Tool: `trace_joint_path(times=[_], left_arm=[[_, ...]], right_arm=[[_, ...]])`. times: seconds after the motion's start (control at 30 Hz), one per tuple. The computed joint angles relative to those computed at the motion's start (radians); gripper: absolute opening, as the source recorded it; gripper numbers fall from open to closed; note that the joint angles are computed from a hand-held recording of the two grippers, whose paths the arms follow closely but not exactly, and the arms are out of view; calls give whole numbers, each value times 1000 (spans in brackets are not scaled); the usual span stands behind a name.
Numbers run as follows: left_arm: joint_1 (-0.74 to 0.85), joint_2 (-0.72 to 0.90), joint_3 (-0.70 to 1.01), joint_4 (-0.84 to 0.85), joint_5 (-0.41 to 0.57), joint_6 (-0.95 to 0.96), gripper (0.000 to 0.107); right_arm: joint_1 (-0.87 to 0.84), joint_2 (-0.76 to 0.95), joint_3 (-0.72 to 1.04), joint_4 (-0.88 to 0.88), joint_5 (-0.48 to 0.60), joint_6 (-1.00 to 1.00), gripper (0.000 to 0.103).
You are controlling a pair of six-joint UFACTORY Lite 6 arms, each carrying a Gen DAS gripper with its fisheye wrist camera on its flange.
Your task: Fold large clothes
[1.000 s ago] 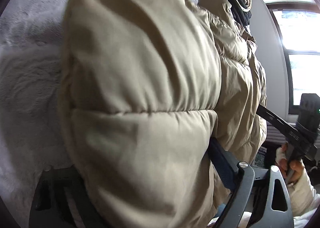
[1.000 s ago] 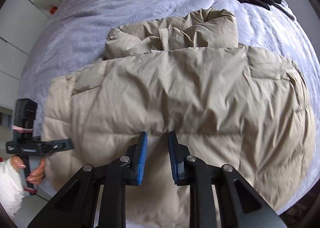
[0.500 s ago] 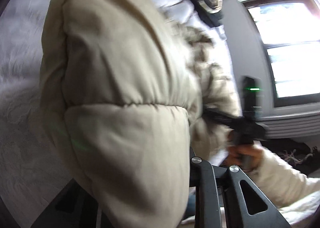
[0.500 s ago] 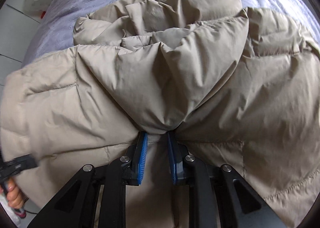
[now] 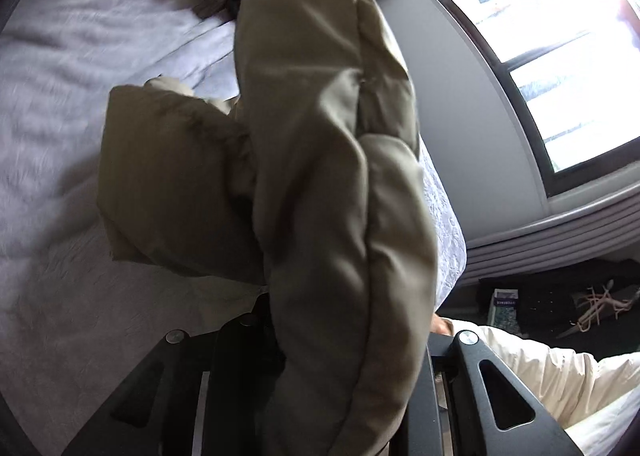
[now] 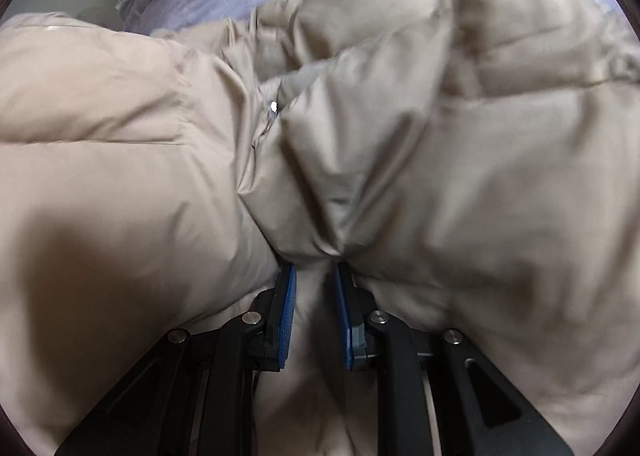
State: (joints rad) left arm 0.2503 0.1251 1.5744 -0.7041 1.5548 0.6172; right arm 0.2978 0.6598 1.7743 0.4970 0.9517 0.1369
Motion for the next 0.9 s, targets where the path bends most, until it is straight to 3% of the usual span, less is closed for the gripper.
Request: trace_joint_path(times=[0.2, 0.43, 0.53, 0.6, 0.67, 0.7, 0.73, 0.83, 0.9], left_arm=[[-319, -14, 53, 116, -143, -223, 26], [-636, 134, 102, 202, -325, -414, 27], [-691, 202, 94, 180, -376, -417, 34], [-679, 249, 106, 124, -365, -380, 44], [-665, 303, 128, 33, -340, -334, 64], [-656, 335, 140, -13, -325, -319, 68], [-646, 367, 149, -60, -312, -310, 74], [-607, 444, 172, -166, -276, -307, 80], [-594, 509, 230, -210, -252, -330, 80]], right_arm=[[-232, -234, -180, 40, 76, -166, 22], [-492, -374, -327, 42, 133, -275, 22], [-617, -390, -337, 62, 181, -331, 22], [-699, -408, -350, 80, 220, -388, 24], [-734, -419, -350, 86, 243, -408, 44], [-765, -429, -355, 87, 259, -432, 60], [-796, -441, -360, 102, 280, -462, 62], [-850, -481, -383, 154, 357, -532, 65], [-896, -515, -393, 193, 442, -601, 76]])
